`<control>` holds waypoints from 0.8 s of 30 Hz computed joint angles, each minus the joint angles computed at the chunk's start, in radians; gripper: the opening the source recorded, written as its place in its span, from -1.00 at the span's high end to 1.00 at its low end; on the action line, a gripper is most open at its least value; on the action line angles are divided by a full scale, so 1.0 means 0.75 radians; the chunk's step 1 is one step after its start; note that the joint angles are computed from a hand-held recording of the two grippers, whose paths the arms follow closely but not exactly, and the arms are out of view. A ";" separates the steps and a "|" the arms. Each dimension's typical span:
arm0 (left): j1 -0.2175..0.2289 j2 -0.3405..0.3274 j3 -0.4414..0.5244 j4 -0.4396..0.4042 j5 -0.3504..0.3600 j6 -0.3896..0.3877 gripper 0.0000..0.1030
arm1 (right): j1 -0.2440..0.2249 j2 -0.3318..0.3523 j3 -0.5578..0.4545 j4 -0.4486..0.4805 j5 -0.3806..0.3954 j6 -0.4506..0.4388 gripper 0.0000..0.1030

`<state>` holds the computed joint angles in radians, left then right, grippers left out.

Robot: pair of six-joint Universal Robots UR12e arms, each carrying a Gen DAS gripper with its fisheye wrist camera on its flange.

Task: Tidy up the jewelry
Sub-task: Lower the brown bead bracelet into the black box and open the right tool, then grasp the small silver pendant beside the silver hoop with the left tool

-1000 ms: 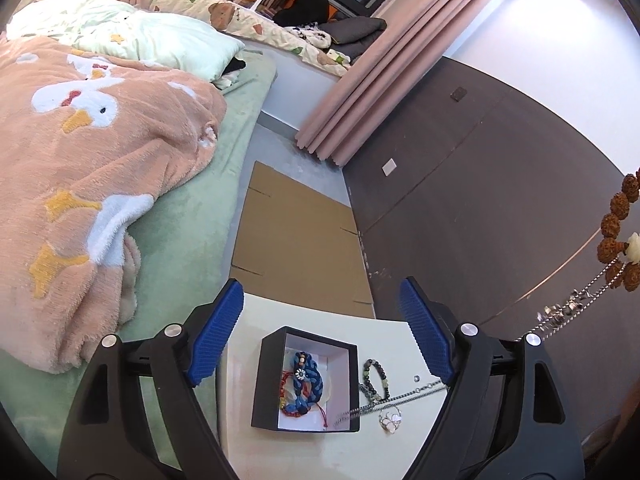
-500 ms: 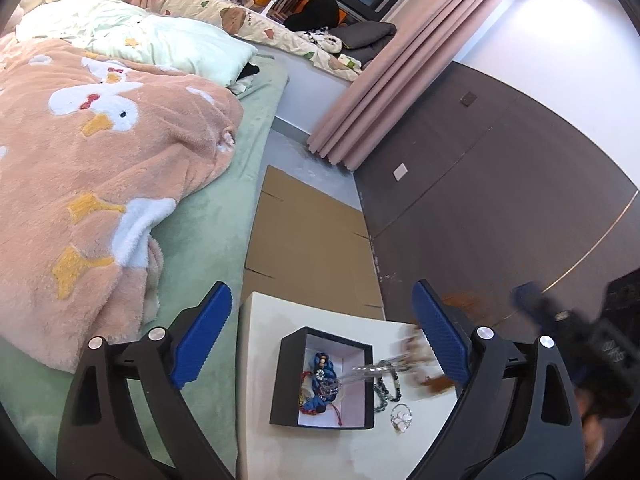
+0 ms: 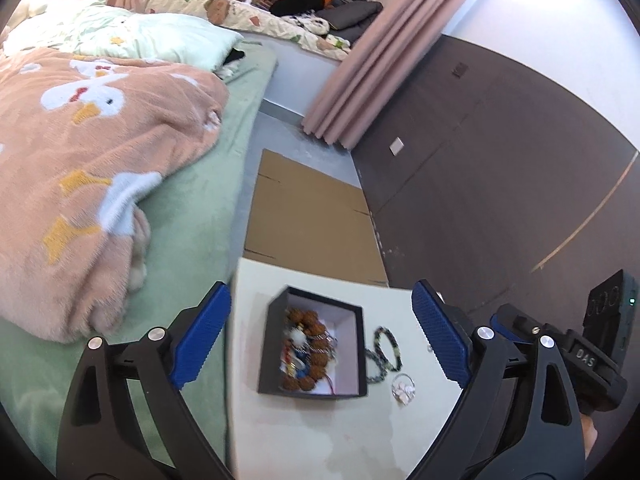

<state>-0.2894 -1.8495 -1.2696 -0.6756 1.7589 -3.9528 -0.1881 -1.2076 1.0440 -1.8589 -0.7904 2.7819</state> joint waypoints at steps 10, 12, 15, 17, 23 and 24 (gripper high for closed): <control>-0.072 -0.097 0.130 -0.096 -0.055 0.080 -0.77 | -0.084 -0.009 0.034 0.075 -0.067 0.051 -0.05; -0.084 -0.118 0.158 -0.121 -0.065 0.091 -0.77 | -0.105 -0.013 0.052 0.088 -0.070 0.060 -0.05; -0.103 -0.163 0.219 -0.169 -0.086 0.118 -0.77 | -0.129 -0.015 0.075 0.114 -0.078 0.066 -0.04; -0.117 -0.197 0.267 -0.213 -0.100 0.143 -0.76 | -0.141 -0.015 0.086 0.111 -0.098 0.081 -0.04; -0.155 -0.298 0.407 -0.360 -0.133 0.225 -0.62 | -0.180 -0.007 0.104 0.110 -0.120 0.114 -0.04; -0.160 -0.313 0.427 -0.382 -0.140 0.235 -0.57 | -0.186 -0.006 0.106 0.109 -0.117 0.122 -0.04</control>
<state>-0.4095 -2.0843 -0.9492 -0.9623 1.6536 -3.7763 -0.3278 -1.2123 1.1234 -1.7769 -0.8781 2.8732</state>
